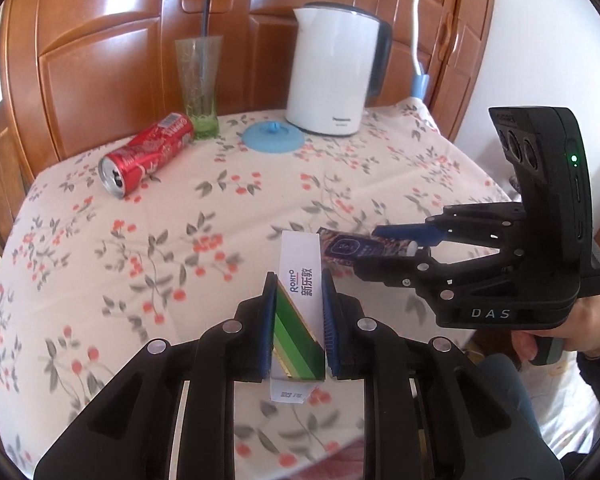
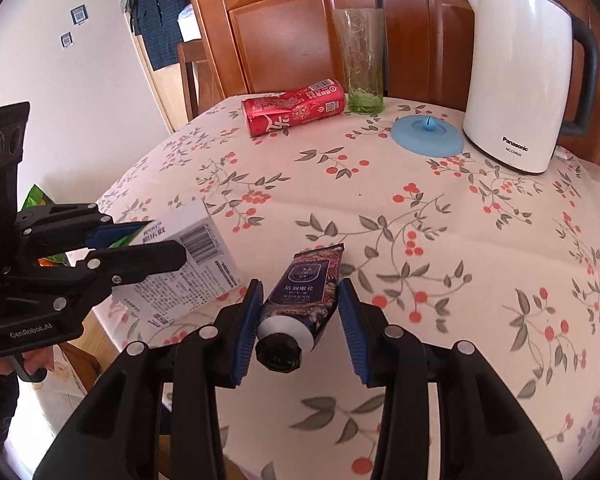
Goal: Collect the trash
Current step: 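Carry the box and hand-cream tube down over the pink bin and release both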
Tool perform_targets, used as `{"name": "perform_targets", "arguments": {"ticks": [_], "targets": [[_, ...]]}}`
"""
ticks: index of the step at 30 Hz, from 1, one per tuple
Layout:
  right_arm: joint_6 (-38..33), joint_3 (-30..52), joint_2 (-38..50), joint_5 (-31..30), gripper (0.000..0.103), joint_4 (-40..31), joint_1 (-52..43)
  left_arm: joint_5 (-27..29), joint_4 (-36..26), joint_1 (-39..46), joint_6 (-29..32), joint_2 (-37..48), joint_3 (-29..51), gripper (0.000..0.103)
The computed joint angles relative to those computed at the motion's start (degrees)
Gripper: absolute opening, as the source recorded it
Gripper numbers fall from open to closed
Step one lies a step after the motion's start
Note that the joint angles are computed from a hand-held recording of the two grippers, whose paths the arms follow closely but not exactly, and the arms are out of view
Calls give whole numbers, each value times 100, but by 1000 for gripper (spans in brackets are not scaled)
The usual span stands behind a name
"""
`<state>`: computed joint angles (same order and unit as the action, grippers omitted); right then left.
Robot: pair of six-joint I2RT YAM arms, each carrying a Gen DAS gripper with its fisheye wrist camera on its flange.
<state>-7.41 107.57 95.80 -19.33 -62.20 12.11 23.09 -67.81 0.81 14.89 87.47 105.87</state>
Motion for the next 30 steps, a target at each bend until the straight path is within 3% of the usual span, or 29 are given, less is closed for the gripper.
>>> {"name": "perform_targets", "arguments": {"ticks": [30], "targets": [[-79, -1517, -2034, -579, 37, -106, -211, -15, -529, -610, -107, -1493, -975, 20]]}}
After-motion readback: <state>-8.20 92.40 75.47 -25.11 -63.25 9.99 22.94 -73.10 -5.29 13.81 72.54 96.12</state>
